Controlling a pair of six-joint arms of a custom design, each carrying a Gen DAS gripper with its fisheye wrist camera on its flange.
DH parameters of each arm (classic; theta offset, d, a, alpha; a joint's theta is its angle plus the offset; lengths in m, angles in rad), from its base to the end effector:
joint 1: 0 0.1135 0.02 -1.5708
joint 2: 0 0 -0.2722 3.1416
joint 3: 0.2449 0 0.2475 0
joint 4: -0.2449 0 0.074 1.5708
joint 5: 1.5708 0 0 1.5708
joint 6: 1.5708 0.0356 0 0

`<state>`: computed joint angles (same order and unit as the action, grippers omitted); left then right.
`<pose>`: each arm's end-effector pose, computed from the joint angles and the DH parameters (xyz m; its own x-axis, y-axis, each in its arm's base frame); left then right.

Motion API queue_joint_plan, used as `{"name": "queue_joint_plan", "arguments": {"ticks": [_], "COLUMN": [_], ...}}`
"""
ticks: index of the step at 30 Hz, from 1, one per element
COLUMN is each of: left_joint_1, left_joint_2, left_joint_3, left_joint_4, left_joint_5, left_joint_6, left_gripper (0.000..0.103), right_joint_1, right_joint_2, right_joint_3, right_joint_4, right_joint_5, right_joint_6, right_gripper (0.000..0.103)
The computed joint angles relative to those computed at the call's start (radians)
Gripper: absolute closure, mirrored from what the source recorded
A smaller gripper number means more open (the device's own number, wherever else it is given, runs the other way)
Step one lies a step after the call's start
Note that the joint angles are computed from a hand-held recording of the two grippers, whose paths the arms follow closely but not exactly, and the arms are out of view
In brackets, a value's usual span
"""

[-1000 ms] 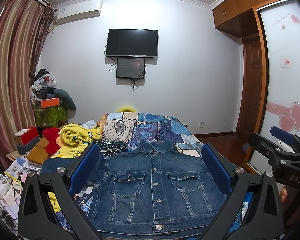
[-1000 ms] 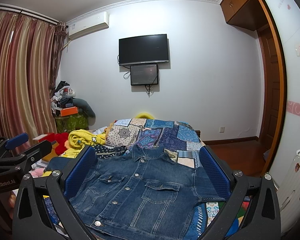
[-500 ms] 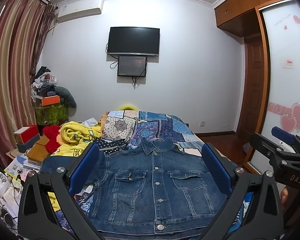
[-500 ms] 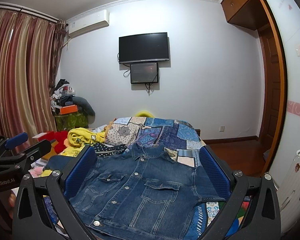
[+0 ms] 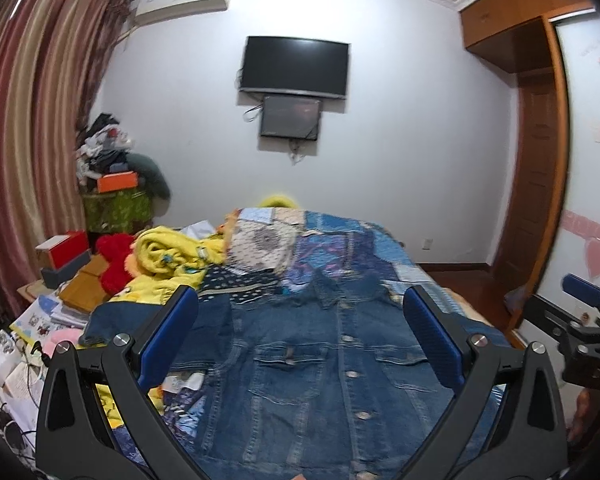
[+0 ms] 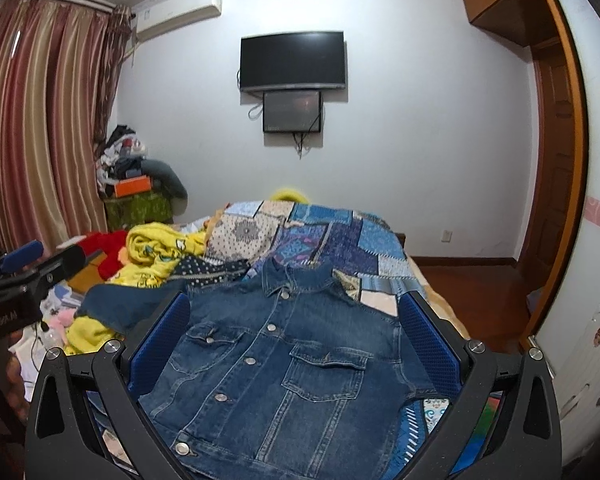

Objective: Fold large clothes
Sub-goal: 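Grasp the denim jacket sleeve with the left gripper and lift it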

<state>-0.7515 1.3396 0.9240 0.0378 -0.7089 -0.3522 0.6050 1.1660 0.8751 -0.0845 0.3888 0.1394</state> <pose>0.2317 -0.1848 0.2991 -0.2792 -0.0974 -0.9553 -0.0215 0.9952 -0.0952 0.2211 0.1365 0.3131 -0.3315 -0.0729 -0.9406 -0.1920 0.9814 -0.0084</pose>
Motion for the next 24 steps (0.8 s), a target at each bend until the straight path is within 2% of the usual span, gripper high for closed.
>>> {"name": "queue_joint_plan", "arguments": {"ticks": [5,10,12,17,22,24], "left_joint_1": [0.178,0.354,0.447,0.648,0.811,0.848], "left_joint_2": [0.064,0.164,0.228,0.42,0.629,0.693], "left_joint_3": [-0.021,-0.065,-0.06,0.022,0.138,0.183], "left_joint_4": [0.036,0.13,0.143,0.122,0.095,0.082], "left_joint_5": [0.123,0.246,0.338,0.571,0.802,0.846], "left_joint_6": [-0.013,-0.028,-0.034,-0.071,-0.107,-0.11], "left_gripper": [0.0,0.0,0.0,0.0,0.0,0.0], "right_joint_1": [-0.039,-0.08,-0.097,-0.14,-0.15,-0.154], "right_joint_2": [0.156,0.332,0.401,0.569,0.717,0.759], "right_joint_3": [0.076,0.177,0.224,0.364,0.504,0.542], "right_joint_4": [0.001,-0.02,-0.037,-0.124,-0.189,-0.197], "right_joint_5": [-0.064,-0.114,-0.137,-0.187,-0.128,-0.115], "right_joint_6": [-0.003,-0.018,-0.018,0.003,-0.049,-0.075], "right_gripper": [0.0,0.0,0.0,0.0,0.0,0.0]}}
